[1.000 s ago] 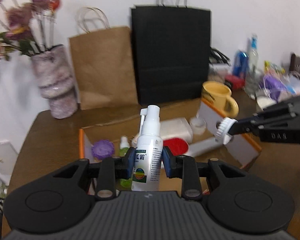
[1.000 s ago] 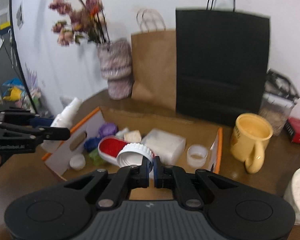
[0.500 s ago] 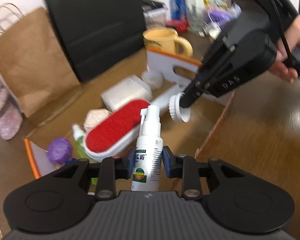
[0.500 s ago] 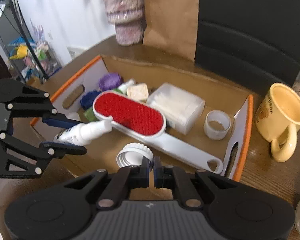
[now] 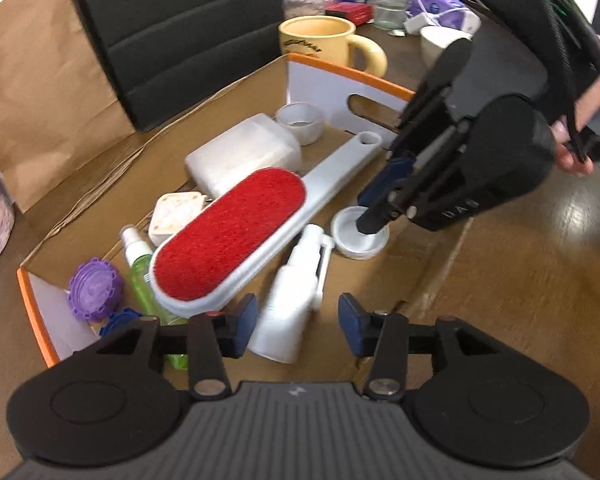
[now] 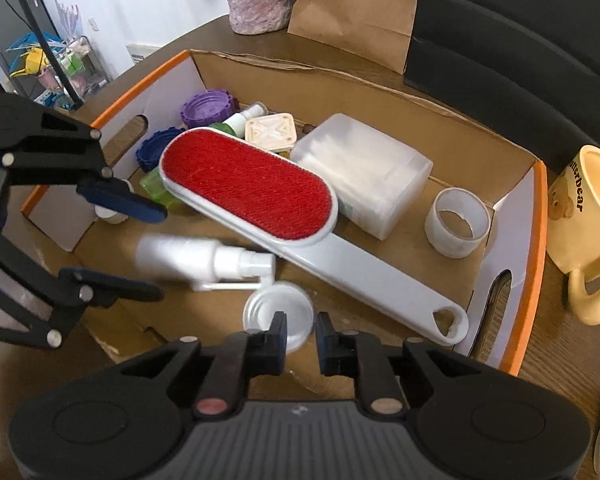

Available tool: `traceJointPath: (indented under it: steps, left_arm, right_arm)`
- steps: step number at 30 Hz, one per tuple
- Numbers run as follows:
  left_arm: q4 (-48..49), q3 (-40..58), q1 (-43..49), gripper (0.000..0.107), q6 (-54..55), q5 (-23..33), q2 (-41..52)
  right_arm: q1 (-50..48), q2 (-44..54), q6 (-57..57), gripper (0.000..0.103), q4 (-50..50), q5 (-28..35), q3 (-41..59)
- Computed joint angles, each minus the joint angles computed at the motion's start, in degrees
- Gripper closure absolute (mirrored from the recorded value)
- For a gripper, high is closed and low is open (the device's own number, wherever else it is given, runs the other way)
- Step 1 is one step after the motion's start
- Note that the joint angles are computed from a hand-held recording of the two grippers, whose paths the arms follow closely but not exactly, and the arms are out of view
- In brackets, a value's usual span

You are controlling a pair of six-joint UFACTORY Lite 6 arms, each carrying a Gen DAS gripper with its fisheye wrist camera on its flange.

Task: Organize rigid objects
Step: 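Open both tools to drop the spray bottle and cap into the red box, then withdraw both tools up and away from the red box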

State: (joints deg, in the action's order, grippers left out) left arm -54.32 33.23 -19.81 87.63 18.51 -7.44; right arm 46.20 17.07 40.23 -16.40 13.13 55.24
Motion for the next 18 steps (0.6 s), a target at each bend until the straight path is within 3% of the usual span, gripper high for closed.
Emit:
traceJointPath:
  steps: [7, 18]
  left_arm:
    - [6.1, -1.8, -0.6, 0.059, -7.4, -2.2, -3.6]
    - [27.0, -5.2, -0.6, 0.058, -31.3, 5.5, -23.3]
  right_arm:
    - [0.3, -1.9, 3.9, 0.087, -3.3, 0.8, -0.8]
    - [6.8, -13.4, 18.2, 0.083, -13.8, 10.6, -3.2]
